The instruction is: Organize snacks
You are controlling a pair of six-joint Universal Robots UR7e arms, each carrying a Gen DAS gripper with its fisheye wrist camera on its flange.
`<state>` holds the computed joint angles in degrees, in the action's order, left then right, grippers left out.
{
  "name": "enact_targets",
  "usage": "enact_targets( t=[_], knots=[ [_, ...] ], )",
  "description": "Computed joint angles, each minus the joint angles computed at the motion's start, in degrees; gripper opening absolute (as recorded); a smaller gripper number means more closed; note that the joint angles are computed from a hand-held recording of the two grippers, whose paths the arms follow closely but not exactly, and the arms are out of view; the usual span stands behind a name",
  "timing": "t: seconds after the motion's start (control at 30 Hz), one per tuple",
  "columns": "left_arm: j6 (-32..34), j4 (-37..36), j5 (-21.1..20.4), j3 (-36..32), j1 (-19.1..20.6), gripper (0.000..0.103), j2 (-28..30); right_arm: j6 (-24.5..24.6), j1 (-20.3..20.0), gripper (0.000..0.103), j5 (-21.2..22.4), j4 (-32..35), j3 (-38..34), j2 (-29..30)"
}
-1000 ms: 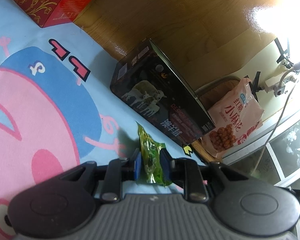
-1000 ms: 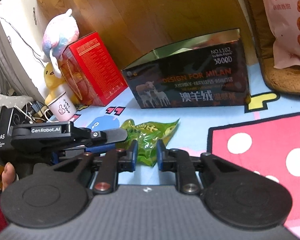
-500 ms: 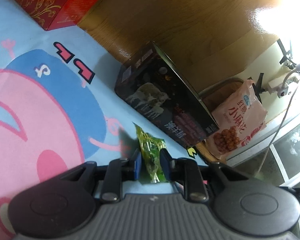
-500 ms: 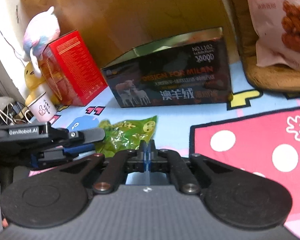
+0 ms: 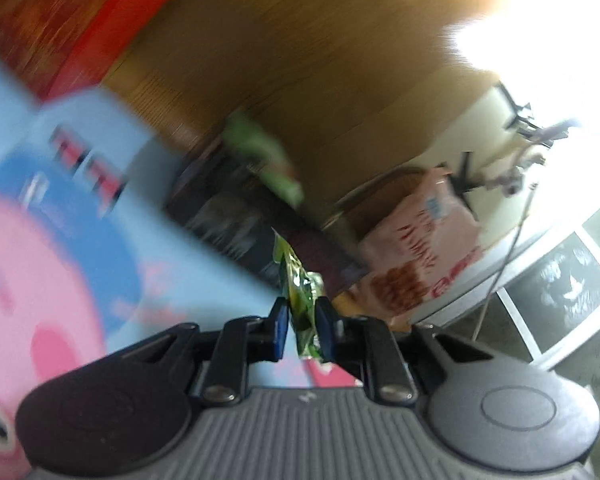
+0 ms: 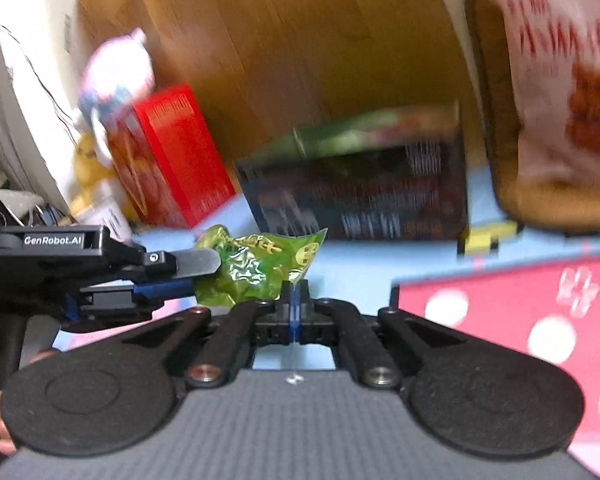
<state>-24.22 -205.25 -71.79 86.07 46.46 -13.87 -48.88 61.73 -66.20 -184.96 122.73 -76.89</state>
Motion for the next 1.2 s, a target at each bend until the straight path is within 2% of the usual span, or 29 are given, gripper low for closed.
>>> enact_targets(
  t=[0.07, 0.13, 0.3, 0.37, 0.43, 0.47, 0.5, 0.53, 0.57, 0.63, 0.77, 0.83, 0.9, 1.03, 1.07, 1.13, 1.2],
  knots=[
    [3.38, 2.64, 0.73, -3.59, -0.47, 0.015, 0.19, -0.28, 0.42, 0.003, 2.44, -1.88, -0.16, -0.54],
    [5.46, 5.89, 0.66, -8.21, -0.32, 0.015, 1.14, -0.67, 1.76, 0.003, 2.49, -4.20, -1.88, 0.31],
    [10.97, 18.95, 4.12, -25.57, 0.40, 0.019, 7.97, 3.36, 4.35, 0.003, -0.99, -9.58, -10.52, 6.40],
    [11.13, 25.37, 6.25, -32.53, 0.75, 0.023, 11.29, 4.07, 4.88, 0.008, -3.86, -11.81, -13.51, 9.11],
    [10.97, 29.50, 8.85, -37.24, 0.72, 0.030, 13.81, 4.97, 4.80, 0.012, -5.90, -10.62, -16.27, 10.86],
    [11.43, 29.31, 9.89, -37.92, 0.53, 0.031, 14.37, 5.76, 4.47, 0.013, -5.98, -10.53, -17.00, 11.45],
    [12.48, 27.94, 10.57, -37.63, 0.25, 0.041, 14.51, 6.22, 3.82, 0.014, -5.35, -10.23, -17.10, 11.45],
    [13.01, 26.37, 10.93, -36.78, 0.09, 0.046, 14.32, 6.48, 3.09, 0.018, -3.64, -10.52, -16.97, 11.43],
    [13.07, 24.58, 11.65, -35.46, -0.25, 0.046, 13.86, 6.82, 2.62, 0.020, -2.64, -10.93, -16.69, 11.21],
    [13.21, 20.48, 12.93, -30.63, -0.93, 0.046, 11.58, 7.39, 2.39, 0.032, -2.04, -11.86, -16.13, 10.66],
    [13.44, 13.60, 17.28, -21.40, -3.51, 0.048, 7.63, 9.45, 1.61, 0.034, 0.09, -12.95, -13.24, 7.99],
    [13.61, 12.10, 20.81, -17.70, -5.06, 0.053, 6.44, 9.62, 0.80, 0.042, 0.93, -12.65, -10.67, 5.90],
    [13.68, 11.55, 24.69, -13.60, -6.97, 0.055, 5.62, 8.66, -0.20, 0.047, 1.02, -12.13, -7.68, 3.66],
    [12.53, 13.29, 31.66, -8.22, -10.33, 0.067, 5.60, 5.15, -2.27, 0.051, -0.26, -10.98, -0.71, -0.39],
    [11.25, 14.24, 32.96, -6.70, -11.09, 0.071, 5.46, 4.32, -2.96, 0.052, -0.38, -10.18, 1.01, -1.59],
    [9.11, 14.78, 34.14, -4.52, -12.08, 0.085, 5.31, 2.68, -4.30, 0.056, -0.17, -8.42, 3.95, -3.80],
    [7.84, 14.96, 35.54, -2.64, -13.06, 0.088, 5.27, 0.65, -5.85, 0.063, 0.35, -8.97, 7.18, -5.44]
  ],
)
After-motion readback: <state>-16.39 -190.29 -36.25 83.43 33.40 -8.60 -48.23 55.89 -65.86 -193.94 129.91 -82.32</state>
